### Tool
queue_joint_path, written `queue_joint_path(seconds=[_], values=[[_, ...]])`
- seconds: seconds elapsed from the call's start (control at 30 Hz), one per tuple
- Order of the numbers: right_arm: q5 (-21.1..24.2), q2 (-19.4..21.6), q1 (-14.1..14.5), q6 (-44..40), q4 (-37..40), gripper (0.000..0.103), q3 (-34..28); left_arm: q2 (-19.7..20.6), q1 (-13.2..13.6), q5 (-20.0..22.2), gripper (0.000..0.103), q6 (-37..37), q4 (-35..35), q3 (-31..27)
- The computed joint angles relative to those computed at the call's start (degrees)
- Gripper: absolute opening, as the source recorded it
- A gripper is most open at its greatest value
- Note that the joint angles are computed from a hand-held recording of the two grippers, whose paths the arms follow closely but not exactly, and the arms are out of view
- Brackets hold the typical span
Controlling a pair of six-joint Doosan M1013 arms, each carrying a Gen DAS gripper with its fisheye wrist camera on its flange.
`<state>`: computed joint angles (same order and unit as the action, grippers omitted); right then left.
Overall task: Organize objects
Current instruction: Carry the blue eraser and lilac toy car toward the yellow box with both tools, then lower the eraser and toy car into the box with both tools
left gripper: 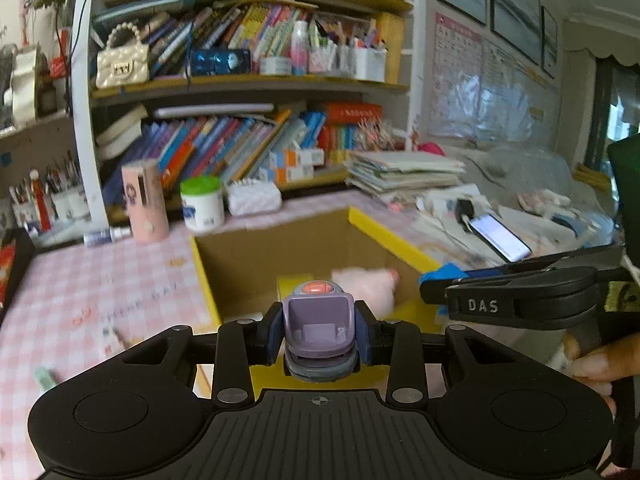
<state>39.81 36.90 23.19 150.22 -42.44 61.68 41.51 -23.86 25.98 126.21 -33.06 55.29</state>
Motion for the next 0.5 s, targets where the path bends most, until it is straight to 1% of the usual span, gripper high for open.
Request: queue_joint_path(seconds=[0.1,0.23,0.37,0.5], values=[[-2.2,0.9,-1.3,-2.1,-0.6,0.027,-1.7,2.3,-0.7,-0.2,0.034,-6.7,7.1,-4.0],[-4.0,2.7,-2.9,-7.5,2.5,0.027,-4.9,5.3,-1.4,2.3,0.034,-16.5,17.0,-8.9],[-4.3,5.2,-4.2,-15.7,8.4,0.027,-8.6,7.9,-1.9,5.5,0.034,-22.1,22.9,-13.2],[-3.5,7.6,-5.2,-23.4,14.6,0.027,-12.3,10.3,-2.4,9.2,0.034,-25.4,27.7,-17.2]])
